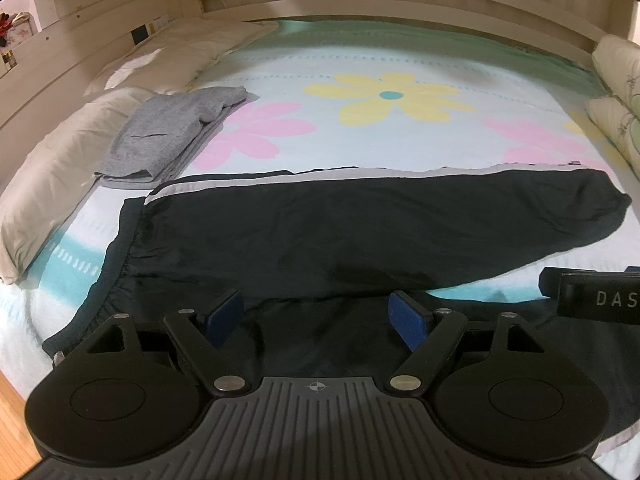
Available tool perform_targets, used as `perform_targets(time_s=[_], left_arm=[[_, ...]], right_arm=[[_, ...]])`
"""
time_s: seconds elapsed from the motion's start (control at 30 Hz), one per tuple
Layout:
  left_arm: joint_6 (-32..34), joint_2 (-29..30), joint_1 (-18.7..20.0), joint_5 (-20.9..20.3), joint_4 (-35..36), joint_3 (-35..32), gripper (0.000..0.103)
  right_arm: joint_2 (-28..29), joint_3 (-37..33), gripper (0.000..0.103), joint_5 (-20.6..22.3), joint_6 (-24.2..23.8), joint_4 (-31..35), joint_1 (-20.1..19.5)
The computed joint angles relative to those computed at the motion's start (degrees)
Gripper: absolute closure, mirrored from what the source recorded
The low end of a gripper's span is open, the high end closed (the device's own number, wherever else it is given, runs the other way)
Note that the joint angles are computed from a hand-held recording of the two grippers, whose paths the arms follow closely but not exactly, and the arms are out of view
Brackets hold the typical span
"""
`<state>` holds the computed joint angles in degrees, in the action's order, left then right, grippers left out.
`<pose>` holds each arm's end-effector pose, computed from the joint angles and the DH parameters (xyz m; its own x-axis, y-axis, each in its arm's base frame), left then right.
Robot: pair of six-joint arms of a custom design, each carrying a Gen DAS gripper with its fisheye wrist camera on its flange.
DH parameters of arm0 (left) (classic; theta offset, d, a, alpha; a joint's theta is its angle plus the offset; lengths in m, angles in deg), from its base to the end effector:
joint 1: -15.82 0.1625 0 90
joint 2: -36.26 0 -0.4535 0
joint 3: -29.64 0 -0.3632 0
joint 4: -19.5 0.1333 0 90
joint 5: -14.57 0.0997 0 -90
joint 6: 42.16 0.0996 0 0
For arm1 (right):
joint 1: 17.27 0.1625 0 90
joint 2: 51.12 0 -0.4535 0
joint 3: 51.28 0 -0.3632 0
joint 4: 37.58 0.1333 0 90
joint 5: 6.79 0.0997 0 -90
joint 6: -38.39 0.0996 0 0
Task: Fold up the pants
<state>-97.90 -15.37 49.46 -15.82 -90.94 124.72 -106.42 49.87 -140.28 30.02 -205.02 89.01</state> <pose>-0.3924 -0.5244 0.1829 -0.6331 -0.0792 -0.7700 0.4318 0.7895 -0.4362 0.2399 -0.5904 0.2654 -0.7542 0.0221 0.6563 -0.3523 0.8297 -0.4329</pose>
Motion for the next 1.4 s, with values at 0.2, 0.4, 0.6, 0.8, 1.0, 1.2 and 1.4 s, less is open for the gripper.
perform_targets(time_s=[0.2, 0.4, 0.6, 0.8, 1.0, 1.2, 1.4], left_arm=[[1.0, 0.2, 0.1, -0.9, -0.8, -0.1, 0.024], [4.2, -0.3, 0.3, -1.6, -6.4, 1.4, 0.024], [4.3, 0.1, 1.2, -1.0, -2.1, -1.6, 0.024], [4.8, 0.5, 3.0, 0.5, -0.1, -6.1, 0.024], [4.8, 1.5, 5.6, 0.4, 1.5, -8.6, 0.025], [2.5, 1.5, 8.2, -1.0, 3.8, -9.6, 0.025], [1.4, 2.1, 9.5, -0.6, 6.3, -11.1, 0.025]], right_arm=[[-0.1, 0.0, 0.002, 0.1, 0.2, 0.3, 0.0], [-0.6, 0.3, 0.002, 1.6, 0.0, -0.5, -0.4], [0.4, 1.3, 0.002, 0.1, -6.6, -8.4, -0.3], [-1.5, -0.5, 0.030, 5.9, -6.0, 0.5, -2.7], [2.0, -7.2, 0.030, 10.4, -15.4, 2.3, -4.6], [9.0, -16.8, 0.019, 16.0, -27.8, 4.5, -6.4], [16.0, -25.3, 0.015, 19.1, -37.4, 6.5, -8.0]])
